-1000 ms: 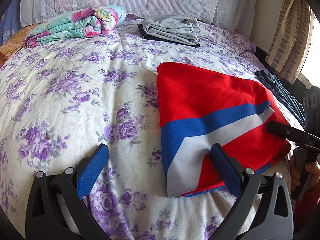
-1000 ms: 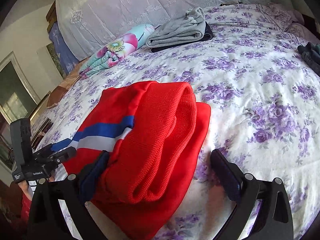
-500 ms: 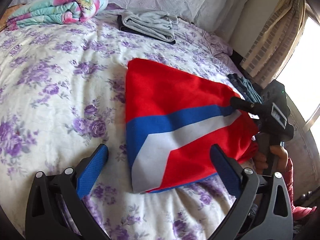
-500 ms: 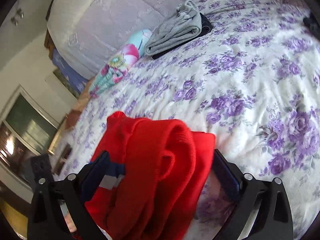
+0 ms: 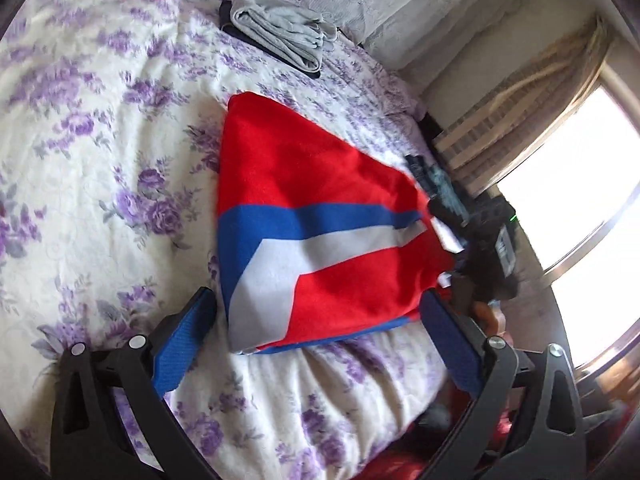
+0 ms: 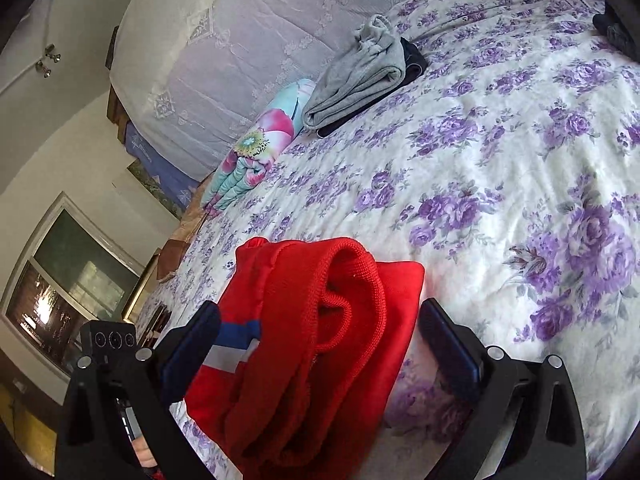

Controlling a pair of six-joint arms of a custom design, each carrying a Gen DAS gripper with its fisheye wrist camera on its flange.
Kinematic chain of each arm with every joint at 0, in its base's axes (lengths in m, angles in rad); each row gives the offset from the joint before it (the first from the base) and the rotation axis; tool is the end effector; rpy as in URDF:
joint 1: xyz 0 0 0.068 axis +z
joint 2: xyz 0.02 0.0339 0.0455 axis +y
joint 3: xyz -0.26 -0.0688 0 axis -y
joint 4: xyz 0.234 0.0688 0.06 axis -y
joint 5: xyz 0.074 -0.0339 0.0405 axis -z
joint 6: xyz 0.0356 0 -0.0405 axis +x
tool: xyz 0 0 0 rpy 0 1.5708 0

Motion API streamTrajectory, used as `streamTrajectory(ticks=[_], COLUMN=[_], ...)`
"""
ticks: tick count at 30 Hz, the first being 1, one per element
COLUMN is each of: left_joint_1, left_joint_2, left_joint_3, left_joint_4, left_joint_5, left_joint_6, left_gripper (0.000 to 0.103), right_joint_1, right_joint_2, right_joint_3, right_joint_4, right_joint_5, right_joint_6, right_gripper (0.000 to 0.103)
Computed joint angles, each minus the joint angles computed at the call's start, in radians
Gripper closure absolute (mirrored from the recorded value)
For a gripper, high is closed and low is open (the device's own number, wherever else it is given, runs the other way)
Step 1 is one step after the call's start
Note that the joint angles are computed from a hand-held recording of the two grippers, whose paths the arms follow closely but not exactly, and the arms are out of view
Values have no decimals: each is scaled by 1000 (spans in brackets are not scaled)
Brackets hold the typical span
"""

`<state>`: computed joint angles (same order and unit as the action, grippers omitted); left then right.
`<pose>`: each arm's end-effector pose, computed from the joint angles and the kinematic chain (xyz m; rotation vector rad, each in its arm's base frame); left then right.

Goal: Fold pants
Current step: 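Grasp the folded red pants bundle with left tool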

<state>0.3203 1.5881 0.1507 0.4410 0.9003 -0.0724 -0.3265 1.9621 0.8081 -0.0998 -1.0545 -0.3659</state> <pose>0.1676 0.0262 0.0688 -0.1260 2.3066 -1.0131 0.2915 -0.0660 0.0772 -0.2558 2.2641 1.1195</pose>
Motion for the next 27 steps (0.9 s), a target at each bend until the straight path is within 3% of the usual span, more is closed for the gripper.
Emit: streamTrajectory(ticks=[4, 6, 9, 12, 15, 21, 27], left_joint_1=[148, 159, 108, 0, -18, -24, -159], left_joint_2=[144, 159, 112, -20, -34, 54, -122], left_joint_3=[85, 91, 76, 86, 101, 128, 20], left_joint_4=[-115, -119, -112, -285, -326, -167, -69], left_joint_5=[252, 285, 223, 68, 29, 35, -161], left_joint_6=[84, 73, 21, 10, -39, -339, -534], left_gripper=[5, 5, 5, 5, 5, 5, 13], right_joint_1=[-1, 0, 0, -1, -1, -2, -3], right_joint_2=[-3, -4, -6, -6, -7, -8, -7], right_joint_3=[-2, -4, -6, -7, -9, -9, -9], right_joint_4=[-1, 1, 3, 1, 4, 3, 3], right_joint_5=[-1, 2, 1, 1, 2, -3, -6], right_joint_6=[0, 1, 3, 0, 1, 3, 1], right_gripper=[3, 3, 3, 3, 3, 3, 3])
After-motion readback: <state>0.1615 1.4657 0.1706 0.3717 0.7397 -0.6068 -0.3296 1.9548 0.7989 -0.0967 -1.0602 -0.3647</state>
